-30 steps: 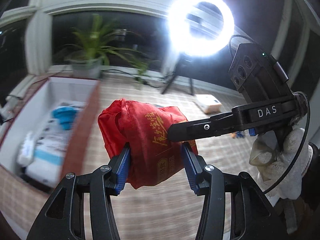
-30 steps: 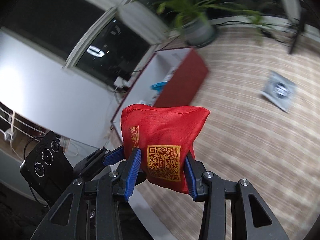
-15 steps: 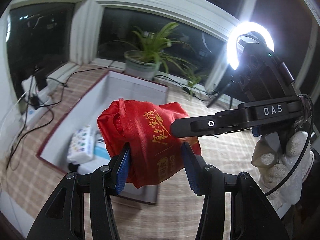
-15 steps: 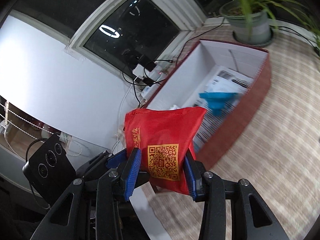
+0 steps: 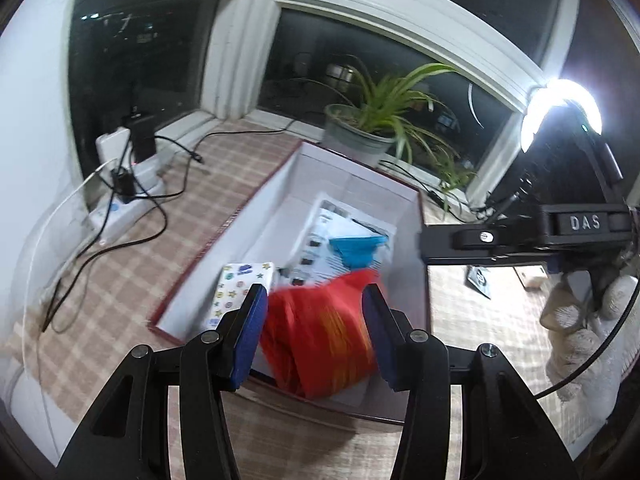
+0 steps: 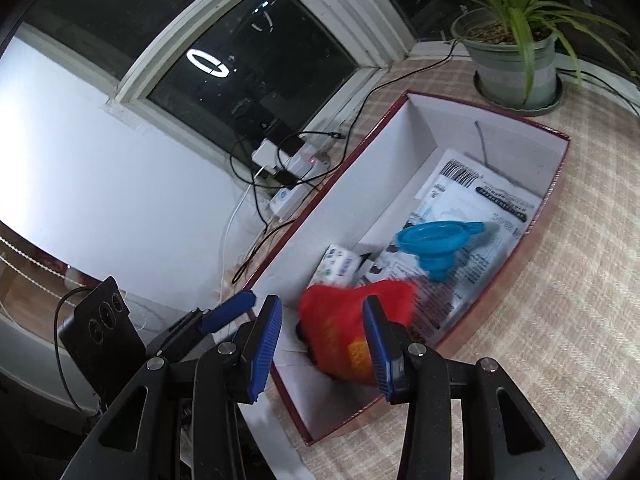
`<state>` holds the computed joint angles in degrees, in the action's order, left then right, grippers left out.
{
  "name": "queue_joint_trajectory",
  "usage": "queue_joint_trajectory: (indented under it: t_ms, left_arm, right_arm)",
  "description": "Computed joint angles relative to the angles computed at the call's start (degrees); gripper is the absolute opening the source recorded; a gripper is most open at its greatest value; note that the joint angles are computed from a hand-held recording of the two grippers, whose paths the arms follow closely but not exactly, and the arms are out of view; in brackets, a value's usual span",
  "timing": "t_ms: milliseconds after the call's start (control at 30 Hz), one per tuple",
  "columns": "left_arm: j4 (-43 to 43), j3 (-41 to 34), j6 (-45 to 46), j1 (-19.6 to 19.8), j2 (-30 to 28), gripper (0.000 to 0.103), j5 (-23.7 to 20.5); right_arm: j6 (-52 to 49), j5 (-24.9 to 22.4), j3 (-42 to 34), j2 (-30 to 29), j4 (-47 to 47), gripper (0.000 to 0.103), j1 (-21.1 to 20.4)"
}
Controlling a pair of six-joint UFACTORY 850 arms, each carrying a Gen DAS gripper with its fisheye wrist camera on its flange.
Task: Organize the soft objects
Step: 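Carry the red pouch with both grippers into the open box and release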
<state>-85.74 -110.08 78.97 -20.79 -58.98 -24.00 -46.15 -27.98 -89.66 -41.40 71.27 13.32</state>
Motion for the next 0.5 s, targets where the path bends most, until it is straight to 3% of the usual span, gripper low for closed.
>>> queue_joint_trajectory:
  t_ms: [167,300,500]
  left_arm:
    - [-0.6,0.2,-0.3,0.4,0.1,0.048,0.1]
    - [-1.6,0.9,0.1,0.6,0.6,0.048,-0.8]
    - [-2.7,2.4,2.0,-0.3,1.6,0.048,-0.9]
  right_arm:
    - [-2.3,1.7,2.8,1.8,1.7,0.039,-0.2]
    - [-6.6,4.4,6.5,4.2,5.4,0.047,0.2]
    - [-19.2,12.4,14.6,9.5,18.4,0.052,0.8]
